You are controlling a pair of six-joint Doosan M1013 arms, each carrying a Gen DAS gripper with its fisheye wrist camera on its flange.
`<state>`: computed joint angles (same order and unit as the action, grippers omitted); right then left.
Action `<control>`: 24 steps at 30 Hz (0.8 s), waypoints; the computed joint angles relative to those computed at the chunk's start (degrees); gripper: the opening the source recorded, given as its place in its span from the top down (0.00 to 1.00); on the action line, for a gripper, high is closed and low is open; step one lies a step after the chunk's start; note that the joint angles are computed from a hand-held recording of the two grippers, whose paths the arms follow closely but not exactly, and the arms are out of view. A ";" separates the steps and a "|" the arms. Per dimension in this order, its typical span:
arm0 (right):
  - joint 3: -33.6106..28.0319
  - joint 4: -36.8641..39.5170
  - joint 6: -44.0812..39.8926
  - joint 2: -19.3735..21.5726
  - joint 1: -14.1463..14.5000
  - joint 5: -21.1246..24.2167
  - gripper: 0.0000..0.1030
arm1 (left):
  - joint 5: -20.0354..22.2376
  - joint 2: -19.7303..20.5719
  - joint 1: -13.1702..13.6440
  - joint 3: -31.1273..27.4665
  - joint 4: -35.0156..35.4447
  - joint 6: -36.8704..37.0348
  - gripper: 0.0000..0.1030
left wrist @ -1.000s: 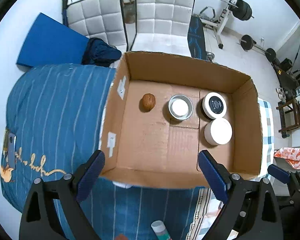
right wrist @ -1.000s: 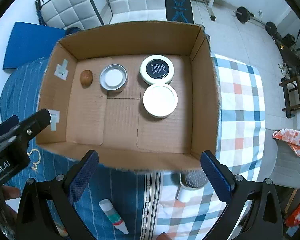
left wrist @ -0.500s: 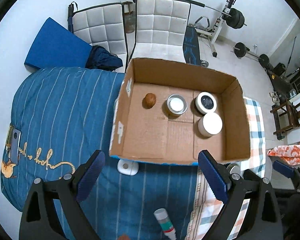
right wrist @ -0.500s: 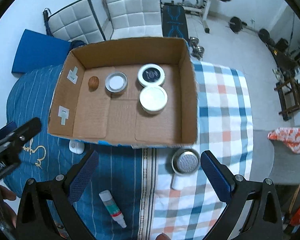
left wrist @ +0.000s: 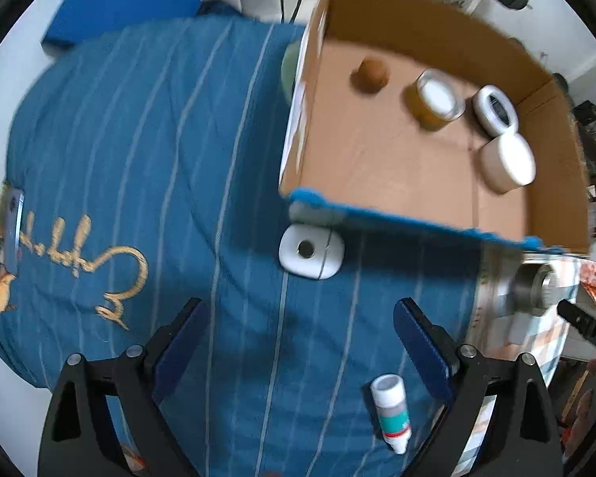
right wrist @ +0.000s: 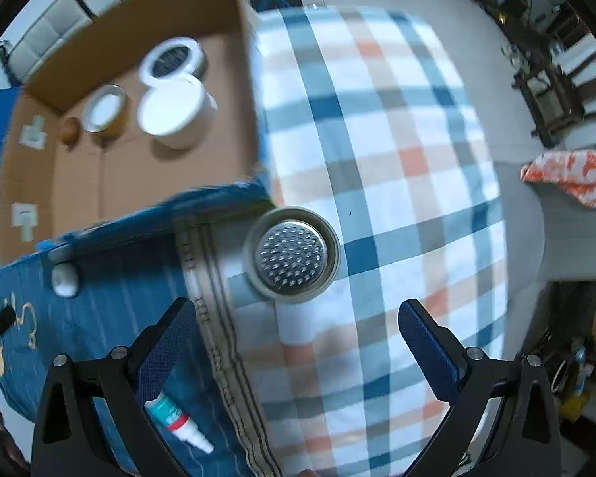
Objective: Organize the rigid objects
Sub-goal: 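Grasp the white oval case with left tool while right tool grasps the metal strainer cup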
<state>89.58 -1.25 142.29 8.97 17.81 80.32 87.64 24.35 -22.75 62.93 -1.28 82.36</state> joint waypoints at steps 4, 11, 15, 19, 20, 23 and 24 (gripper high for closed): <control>1.72 2.01 -0.58 1.10 -1.20 -2.52 0.00 | 0.51 1.59 0.43 1.17 -0.63 -0.10 0.07; 2.63 4.91 -2.51 2.97 -2.41 -4.43 0.00 | 0.33 4.47 -0.12 1.32 0.52 1.41 0.07; 2.66 5.60 -2.77 4.00 -2.49 -3.88 0.14 | 0.52 5.70 -0.61 1.28 1.40 2.32 0.11; 2.85 5.10 -2.79 4.34 -1.95 -2.29 0.28 | -1.07 5.35 -1.02 2.28 1.98 2.86 0.43; 3.12 5.74 -3.03 4.16 -1.94 -2.28 0.28 | -1.61 5.03 -1.20 2.98 2.16 2.77 0.47; 3.60 6.82 -3.73 3.86 -1.46 -1.62 0.28 | -2.99 3.94 -1.98 4.47 3.55 2.76 0.47; 3.76 7.17 -4.02 3.76 -1.20 -1.49 0.29 | -3.46 3.34 -2.21 5.36 3.87 2.44 0.47</control>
